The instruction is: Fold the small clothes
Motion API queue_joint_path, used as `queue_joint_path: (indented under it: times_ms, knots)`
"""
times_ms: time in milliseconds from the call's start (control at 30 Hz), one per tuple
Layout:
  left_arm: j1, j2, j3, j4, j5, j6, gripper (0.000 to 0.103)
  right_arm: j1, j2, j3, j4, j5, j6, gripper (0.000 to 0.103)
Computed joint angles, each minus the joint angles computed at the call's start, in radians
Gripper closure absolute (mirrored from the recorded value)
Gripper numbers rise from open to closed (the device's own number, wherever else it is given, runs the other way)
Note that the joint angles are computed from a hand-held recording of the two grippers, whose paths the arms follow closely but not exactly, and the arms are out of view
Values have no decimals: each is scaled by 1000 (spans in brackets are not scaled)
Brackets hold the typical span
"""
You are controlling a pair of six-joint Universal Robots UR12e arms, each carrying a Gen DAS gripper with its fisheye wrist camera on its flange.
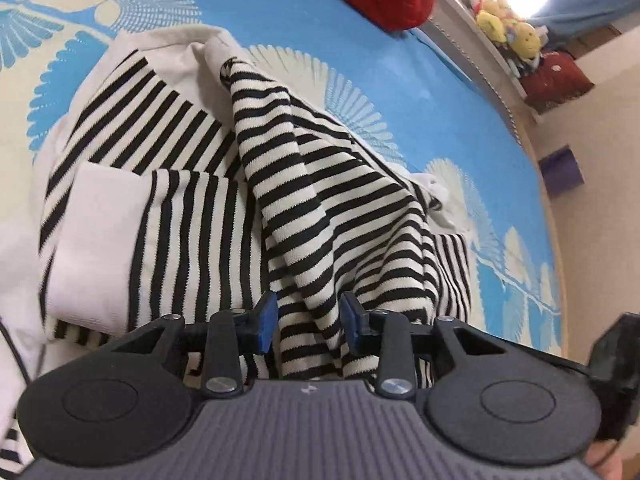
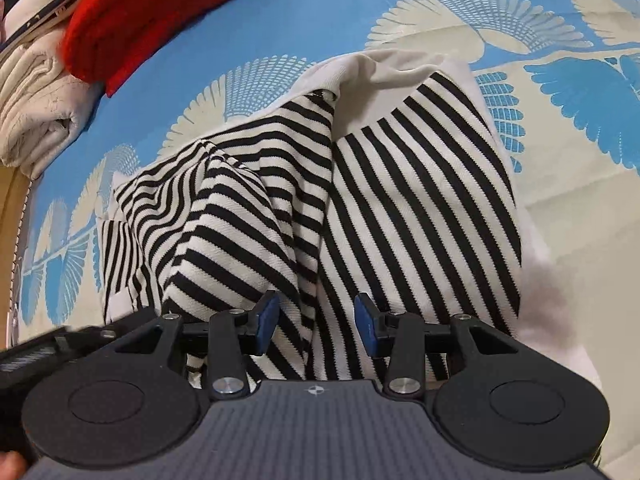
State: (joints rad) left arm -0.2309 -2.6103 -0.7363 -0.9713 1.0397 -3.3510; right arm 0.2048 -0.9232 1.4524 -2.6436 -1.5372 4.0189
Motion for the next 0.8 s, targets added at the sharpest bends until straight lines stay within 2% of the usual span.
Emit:
queue_joint_path:
  times_ms: [133,233,267,300,333,400,533,567,600,667,733,767,800]
  knots:
    - [0,15,-39,43,-30,-42,69,-2,1,-1,-3,9,2,60]
    - [-8,18,-41,47,-22,0,71,-2,2,-1,-8,14,2,60]
    - [-11,15,-30,25,-9,21,82,-2,2,-1,-7,13,3,60]
    - [-14,12,-19,-2,3,41,103,-1,3,-2,-5,11,5,60]
    - [-15,11,-13,-17,17,51,103,-1,3,-3,-5,9,7,60]
    - [-14,27,-32,24,63,41,103,0,4,-3,-9,6,10,60]
    - [0,99,-104,225,223,-50,103,-1,-1,5,-19,-9,31,60]
    - [3,111,-116,245,266,-62,103,0,-2,6,-19,-15,40,60]
    - [6,115,-117,227,314,-76,103,1,-1,7,-18,-19,48,60]
    - [21,101,-83,87,363,-163,103,1,3,4,-15,-13,61,60]
    - [48,73,-34,-65,281,-279,101,0,11,-1,-15,24,73,60]
    - [62,62,-26,-90,199,-313,101,-1,16,-4,-13,42,80,60]
    - [69,53,-23,-87,130,-326,94,0,21,-10,-7,54,84,60]
